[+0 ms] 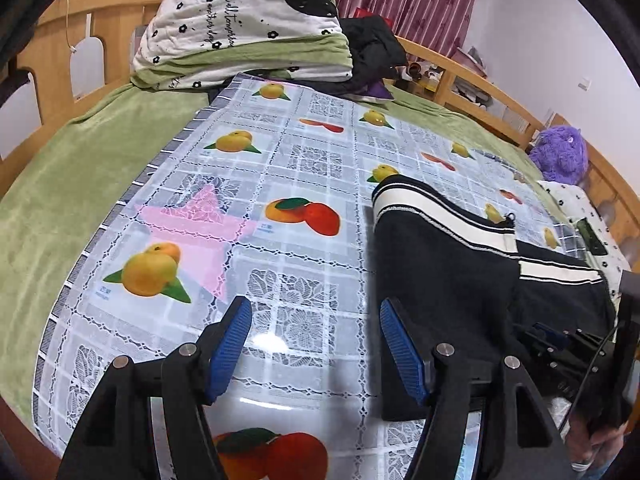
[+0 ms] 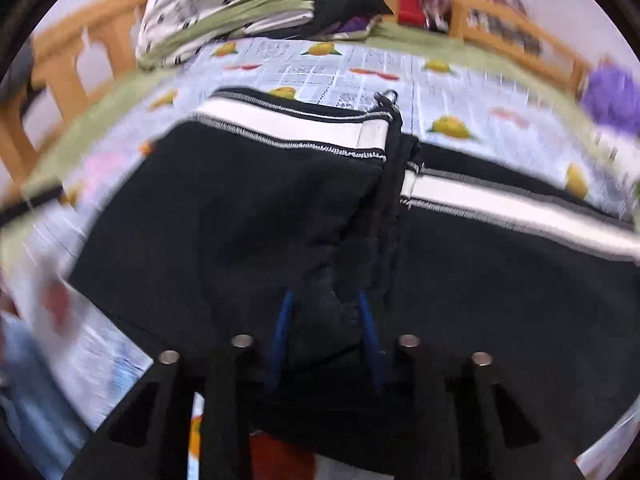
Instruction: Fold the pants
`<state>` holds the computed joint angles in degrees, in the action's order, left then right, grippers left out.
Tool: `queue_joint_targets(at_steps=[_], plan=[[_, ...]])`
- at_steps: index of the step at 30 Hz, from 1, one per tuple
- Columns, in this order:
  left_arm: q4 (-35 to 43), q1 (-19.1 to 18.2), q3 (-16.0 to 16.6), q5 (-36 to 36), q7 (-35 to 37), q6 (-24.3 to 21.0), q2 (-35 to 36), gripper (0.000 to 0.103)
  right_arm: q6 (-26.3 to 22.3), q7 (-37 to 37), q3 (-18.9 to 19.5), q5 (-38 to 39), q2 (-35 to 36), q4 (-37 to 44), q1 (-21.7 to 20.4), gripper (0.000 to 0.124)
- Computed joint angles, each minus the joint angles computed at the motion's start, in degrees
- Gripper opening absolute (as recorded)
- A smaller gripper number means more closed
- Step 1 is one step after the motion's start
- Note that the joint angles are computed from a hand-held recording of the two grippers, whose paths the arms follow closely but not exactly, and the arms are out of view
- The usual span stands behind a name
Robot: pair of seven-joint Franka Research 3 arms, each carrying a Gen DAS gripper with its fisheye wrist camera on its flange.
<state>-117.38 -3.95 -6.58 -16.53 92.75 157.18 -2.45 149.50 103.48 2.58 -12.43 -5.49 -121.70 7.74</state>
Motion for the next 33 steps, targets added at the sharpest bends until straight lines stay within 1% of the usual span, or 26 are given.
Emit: queue_joint_targets(at_steps=[1,2,4,5,6,7,8,9,10,11,13,14,15,16,17,18,21,23,24,29,32,33], plan=[[0.02,-0.15,0.09,-1.74,1.33,-0.09,-0.09,0.065,1.20,-0.03,0.00,-0.58,-1.05,-1.17,-0.04,0.024],[0.04,-0.34,0.20,-3.85,3.05,-0.21,-0.23,0.065,2.87,-1.37,-0.59,1.93,-2.54,-2.75,0.01,0.022],[-0.60,-0.43,0.45,-5.58,5.12,-0.16,-0.92,0.065,7.45,-5.97,-2.93,13.25,-6.53,-6.89,1.02,0.022],[-0.57,-0.50,0.47,-5.64,5.52,-0.08,-0.90,0.065,8.13,-7.77,-3.54,16.88,-7.76,-7.90,1.25,0.022],[-0.63,-0.56,0.48,-5.75,5.92,-0.19,-0.99,0.065,8.45,-8.11,-3.41,18.47,-9.02,-9.08,0.72,0.022],[-0.40,-0.63,0.54,-6.14,6.36,-0.61,-0.87,0.065,8.18,-7.09,-2.31,17.67,-9.36,-9.55,-0.56,0.022],[-0.40,-0.68,0.55,-6.52,6.65,-0.94,-0.93,0.065,6.24,-6.56,-1.42,16.45,-9.64,-9.83,-1.63,0.024],[-0.09,-0.70,0.64,-7.21,7.18,-1.65,-0.81,0.065,3.46,-7.04,-0.97,15.72,-9.01,-9.00,-2.03,0.026],[0.15,-0.68,0.69,-7.78,7.51,-2.18,-0.70,0.065,1.72,-7.63,-0.69,15.14,-8.57,-8.62,-2.20,0.028],[0.44,-0.61,0.79,-8.78,7.85,-2.83,-0.55,0.065,1.01,-8.19,-0.45,14.59,-8.65,-8.84,-2.26,0.031],[0.75,-0.43,0.88,-10.65,8.57,-3.65,-0.36,0.065,3.56,-7.97,-0.05,13.89,-10.16,-10.63,-2.58,0.036],[1.04,-0.31,0.92,-11.63,8.95,-4.25,-0.18,0.065,5.52,-7.73,0.01,14.14,-10.67,-11.22,-2.72,0.041],[1.15,-0.19,0.86,-11.93,9.10,-4.56,-0.11,0.065,8.39,-8.09,-0.39,15.27,-11.69,-12.29,-2.57,0.043],[1.15,-0.08,0.74,-11.83,8.98,-4.62,-0.08,0.065,9.72,-9.06,-0.86,16.75,-11.59,-12.11,-2.12,0.045],[1.12,0.00,0.61,-11.47,8.82,-4.48,-0.06,0.065,10.08,-10.66,-1.59,18.78,-10.99,-11.28,-1.26,0.046],[1.06,0.05,0.51,-11.26,8.82,-4.41,-0.08,0.065,8.76,-11.99,-2.01,20.22,-9.24,-8.93,-0.74,0.046],[0.95,0.13,0.36,-10.62,8.73,-4.15,-0.09,0.065,5.40,-11.56,-1.02,18.73,-4.59,-3.77,-1.68,0.046],[0.99,0.24,0.36,-10.21,8.26,-4.07,0.01,0.065,3.27,-11.86,-1.10,19.01,-1.48,-0.72,-1.33,0.046],[1.12,0.32,0.39,-10.13,7.92,-4.23,0.16,0.065,1.23,-12.08,-1.32,19.53,0.58,1.26,-1.11,0.046],[2.07,0.88,0.42,-10.65,7.12,-5.63,1.04,0.065,-1.19,-8.98,-1.58,14.39,4.93,4.54,-0.36,0.045],[2.69,1.21,0.33,-12.16,8.20,-7.07,1.49,0.065,-2.87,-8.74,-1.94,13.30,6.83,6.78,0.24,0.045],[2.73,1.30,0.24,-12.19,8.23,-7.30,1.53,0.065,-3.09,-8.92,-2.04,13.16,7.51,7.52,0.42,0.043]])
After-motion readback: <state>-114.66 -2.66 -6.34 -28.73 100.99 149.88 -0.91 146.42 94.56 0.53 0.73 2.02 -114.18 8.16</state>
